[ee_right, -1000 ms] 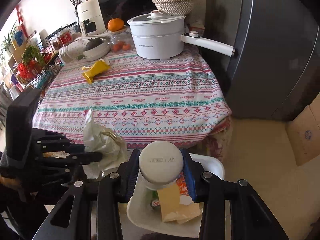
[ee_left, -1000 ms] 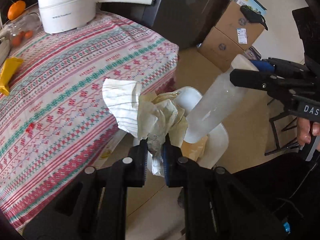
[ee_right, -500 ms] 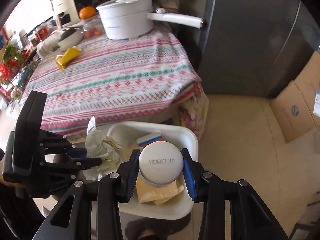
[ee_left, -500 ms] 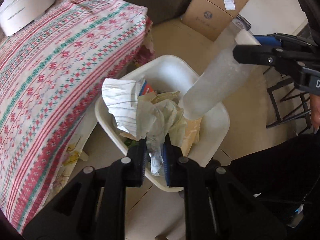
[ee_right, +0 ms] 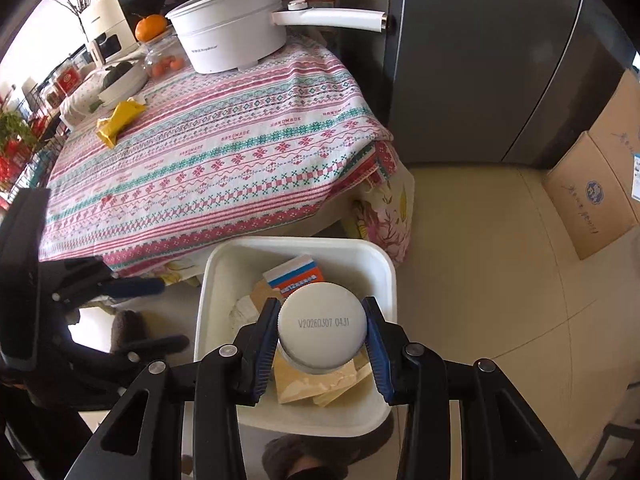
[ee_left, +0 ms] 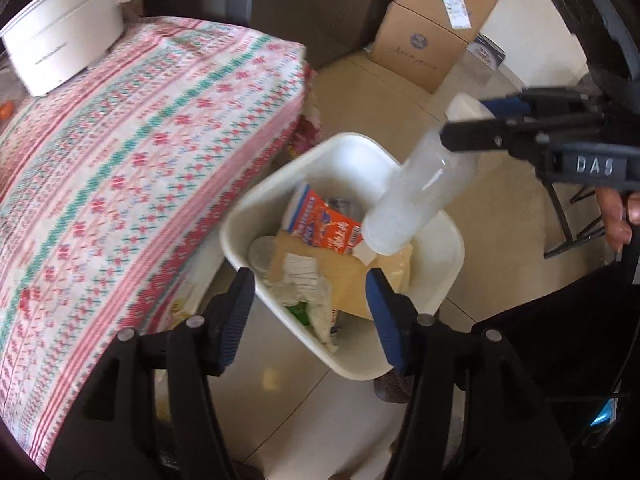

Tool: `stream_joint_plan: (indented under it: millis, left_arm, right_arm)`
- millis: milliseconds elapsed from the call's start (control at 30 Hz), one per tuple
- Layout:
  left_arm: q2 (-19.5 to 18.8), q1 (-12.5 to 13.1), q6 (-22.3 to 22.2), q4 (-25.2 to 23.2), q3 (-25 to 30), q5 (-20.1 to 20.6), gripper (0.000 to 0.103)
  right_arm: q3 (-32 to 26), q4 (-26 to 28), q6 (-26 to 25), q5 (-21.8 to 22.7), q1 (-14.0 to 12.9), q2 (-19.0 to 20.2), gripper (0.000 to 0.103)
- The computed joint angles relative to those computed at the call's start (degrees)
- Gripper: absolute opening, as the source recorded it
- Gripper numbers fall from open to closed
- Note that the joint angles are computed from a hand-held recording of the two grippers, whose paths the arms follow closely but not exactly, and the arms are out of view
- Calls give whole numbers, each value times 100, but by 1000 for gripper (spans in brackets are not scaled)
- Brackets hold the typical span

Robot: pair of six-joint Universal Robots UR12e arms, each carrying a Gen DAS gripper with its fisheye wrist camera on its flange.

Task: Collect trash
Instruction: 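Carry the tissue with the left tool while the right tool carries the white bottle into the bin, then reach to the table and grasp the yellow snack bag with the left tool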

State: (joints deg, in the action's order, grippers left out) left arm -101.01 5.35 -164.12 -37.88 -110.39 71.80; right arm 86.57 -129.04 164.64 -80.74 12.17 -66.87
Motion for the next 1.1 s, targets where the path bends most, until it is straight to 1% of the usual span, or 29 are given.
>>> stream_joint_plan:
  millis: [200,267,300,333,433,533,700,967,1100]
  left_arm:
    - [158,336,-389,317,-130,27,67]
    - [198,425,-455,384,-170,64,71]
    - [227,465,-470,403,-192,96,71]
    - [228,490,-468,427,-196,129,73]
    - [262,585,-492,484,-237,235,76]
    - [307,679,-542,453,-284,326,80]
    - [391,836,-620,374,-343,495,81]
    - [508,1158,-1115,594,-413,524,90]
    - [528,1314,-1321,708,-442,592,92]
  right_arm:
    - [-176,295,37,-87,92,126,42]
    - [-265,411,183,-165,125,184,49]
    - [-288,430,260,-206,146,195,60]
    - [-310,403,327,-221,165,204,67]
    - [-338,281,354,-136,206,212,71]
    - [-418,270,408,-141,266,266,74]
    - [-641,417,496,-257,406,427,74]
    - [-910,366,531,-265,634,621,75]
    - [-1021,301,634,-264,742,709,76]
